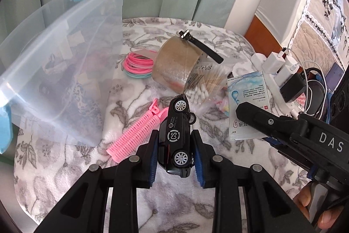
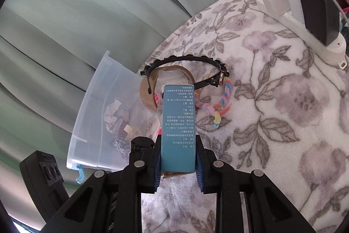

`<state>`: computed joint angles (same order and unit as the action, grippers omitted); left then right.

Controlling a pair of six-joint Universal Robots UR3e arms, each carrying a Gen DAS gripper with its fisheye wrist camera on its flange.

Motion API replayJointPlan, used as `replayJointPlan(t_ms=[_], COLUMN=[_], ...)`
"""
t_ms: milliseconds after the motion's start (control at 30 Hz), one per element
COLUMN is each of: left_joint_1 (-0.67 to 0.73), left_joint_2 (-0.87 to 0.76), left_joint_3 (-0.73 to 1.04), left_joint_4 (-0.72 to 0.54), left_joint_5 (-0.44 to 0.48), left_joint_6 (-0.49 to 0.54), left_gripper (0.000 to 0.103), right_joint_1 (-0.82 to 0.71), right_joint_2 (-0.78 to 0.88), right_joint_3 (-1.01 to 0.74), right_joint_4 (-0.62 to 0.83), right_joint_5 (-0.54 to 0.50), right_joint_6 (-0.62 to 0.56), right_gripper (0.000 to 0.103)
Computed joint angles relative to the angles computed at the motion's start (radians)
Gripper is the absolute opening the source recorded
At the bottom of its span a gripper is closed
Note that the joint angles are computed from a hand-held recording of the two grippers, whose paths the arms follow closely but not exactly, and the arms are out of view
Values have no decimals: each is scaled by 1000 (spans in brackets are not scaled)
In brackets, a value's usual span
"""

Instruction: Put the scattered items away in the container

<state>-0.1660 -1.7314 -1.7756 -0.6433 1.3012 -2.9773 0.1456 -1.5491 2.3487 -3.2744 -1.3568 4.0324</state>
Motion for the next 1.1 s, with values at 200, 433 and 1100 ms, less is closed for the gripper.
replayJointPlan(t_ms=[200, 433, 1100], left_joint_1=[31, 107, 493], left_joint_2=[88, 237, 462], left_joint_3=[-12, -46, -6], left_joint_4=[-1, -18, -103], left_joint_5=[-50, -136, -453], left_joint_6=[9, 19, -8], left_gripper=[30, 30, 30], right_joint_1=[69, 189, 452], right_joint_2=[-103, -179, -14], right_joint_3=[-59, -177, -700], right_joint_4=[99, 204, 398], right_joint_5=[-96, -266, -544], right_joint_6=[8, 8, -138], right_gripper=[28, 28, 28])
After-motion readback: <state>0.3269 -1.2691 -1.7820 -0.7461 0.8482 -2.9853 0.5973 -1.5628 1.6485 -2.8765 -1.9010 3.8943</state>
